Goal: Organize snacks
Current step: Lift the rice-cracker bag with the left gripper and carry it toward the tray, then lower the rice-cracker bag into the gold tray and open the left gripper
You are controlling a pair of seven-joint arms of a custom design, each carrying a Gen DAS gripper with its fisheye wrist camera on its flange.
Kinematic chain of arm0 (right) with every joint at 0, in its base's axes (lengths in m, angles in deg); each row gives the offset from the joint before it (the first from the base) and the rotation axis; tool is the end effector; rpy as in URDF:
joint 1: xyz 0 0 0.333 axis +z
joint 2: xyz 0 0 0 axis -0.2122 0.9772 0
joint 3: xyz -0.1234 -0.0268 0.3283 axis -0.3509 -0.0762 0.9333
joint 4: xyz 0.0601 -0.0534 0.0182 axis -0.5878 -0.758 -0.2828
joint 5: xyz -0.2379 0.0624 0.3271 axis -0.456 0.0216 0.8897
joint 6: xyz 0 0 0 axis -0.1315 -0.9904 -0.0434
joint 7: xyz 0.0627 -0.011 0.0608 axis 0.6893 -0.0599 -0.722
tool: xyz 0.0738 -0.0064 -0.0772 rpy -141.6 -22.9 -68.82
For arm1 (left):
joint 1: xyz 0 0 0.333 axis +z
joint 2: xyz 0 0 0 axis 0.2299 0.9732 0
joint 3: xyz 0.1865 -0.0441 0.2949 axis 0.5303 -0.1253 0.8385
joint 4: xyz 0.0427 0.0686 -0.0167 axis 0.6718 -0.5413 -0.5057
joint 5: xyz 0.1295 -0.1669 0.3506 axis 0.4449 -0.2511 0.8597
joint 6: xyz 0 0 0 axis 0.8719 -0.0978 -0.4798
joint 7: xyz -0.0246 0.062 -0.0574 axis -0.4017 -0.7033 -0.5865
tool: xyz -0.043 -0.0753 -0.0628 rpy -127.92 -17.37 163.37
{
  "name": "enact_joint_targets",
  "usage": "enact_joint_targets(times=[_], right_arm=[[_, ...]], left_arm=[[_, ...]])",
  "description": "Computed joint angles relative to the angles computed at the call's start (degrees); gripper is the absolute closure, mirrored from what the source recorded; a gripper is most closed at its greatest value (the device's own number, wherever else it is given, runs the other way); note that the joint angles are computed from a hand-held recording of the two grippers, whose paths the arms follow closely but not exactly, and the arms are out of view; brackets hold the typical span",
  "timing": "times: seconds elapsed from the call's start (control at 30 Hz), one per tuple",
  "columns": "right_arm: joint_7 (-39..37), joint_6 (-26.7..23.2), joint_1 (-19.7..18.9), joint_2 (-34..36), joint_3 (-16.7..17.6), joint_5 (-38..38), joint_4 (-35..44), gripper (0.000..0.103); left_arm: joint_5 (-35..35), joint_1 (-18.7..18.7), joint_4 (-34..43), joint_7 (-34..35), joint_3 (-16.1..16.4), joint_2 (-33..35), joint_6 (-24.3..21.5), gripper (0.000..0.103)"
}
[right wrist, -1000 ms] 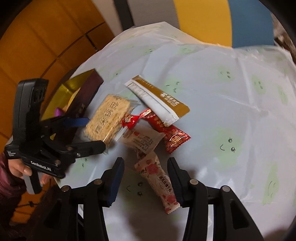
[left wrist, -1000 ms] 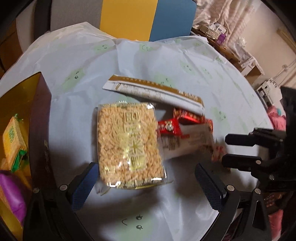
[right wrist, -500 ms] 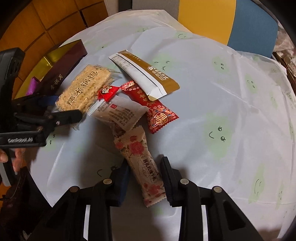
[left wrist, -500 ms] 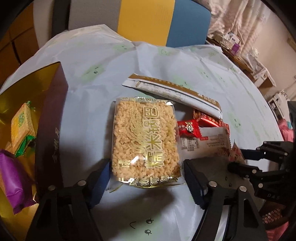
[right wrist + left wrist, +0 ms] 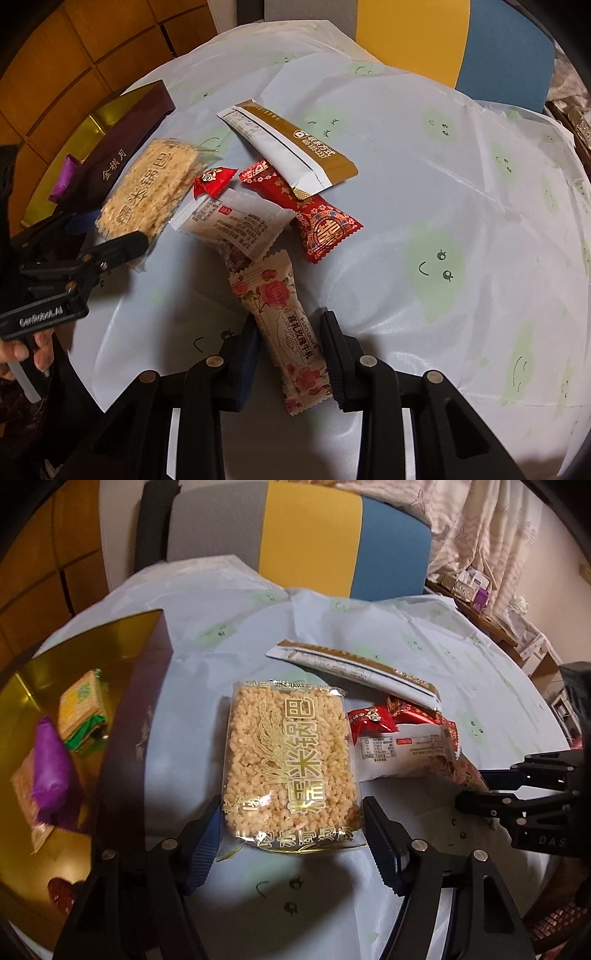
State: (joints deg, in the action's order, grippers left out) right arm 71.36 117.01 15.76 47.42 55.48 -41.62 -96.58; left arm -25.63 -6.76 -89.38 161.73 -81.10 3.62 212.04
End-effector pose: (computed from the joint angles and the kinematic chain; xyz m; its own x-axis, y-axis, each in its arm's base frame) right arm 0.6430 0.3819 0.4501 0.0553 -0.9947 -0.0869 -0.9420 -0.0231 -0.3347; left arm 0.6975 -0.3977 0.4286 -0.4769 -0.8693 0.1302 -0.7481 0.3236 -0.5794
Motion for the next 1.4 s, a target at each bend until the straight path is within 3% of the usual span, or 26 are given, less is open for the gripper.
enact_joint_targets(times=[0.5,0.73,1.1,1.4], right_arm=[[0.3,0.9,0.1,-0.3,0.0,-0.3,-0.9,0.069],[0.5,0.4,1.0,0.0,-0.5,-2.5,-0.5,0.07],[1.1,1.5,1.4,-0.3,-0.6,-3.7,-1.3,0.07],[1.5,1.7,1.5,-0.5,-0.6,-4.2,-1.8,0.07]], left_arm=[[0.8,0.3,-9.2,-4.5,1.1,-7.2,12.0,0.031],[3.0,-0.3,-12.4,-9.8,4.2,-10.7,16.7,0.031],[8.2,-0.1,-15.2,-20.7,9.5,-13.0,18.2,0.031],[14.2,1.2,-17.3,-33.0,15.4,-13.5,15.8,0.031]])
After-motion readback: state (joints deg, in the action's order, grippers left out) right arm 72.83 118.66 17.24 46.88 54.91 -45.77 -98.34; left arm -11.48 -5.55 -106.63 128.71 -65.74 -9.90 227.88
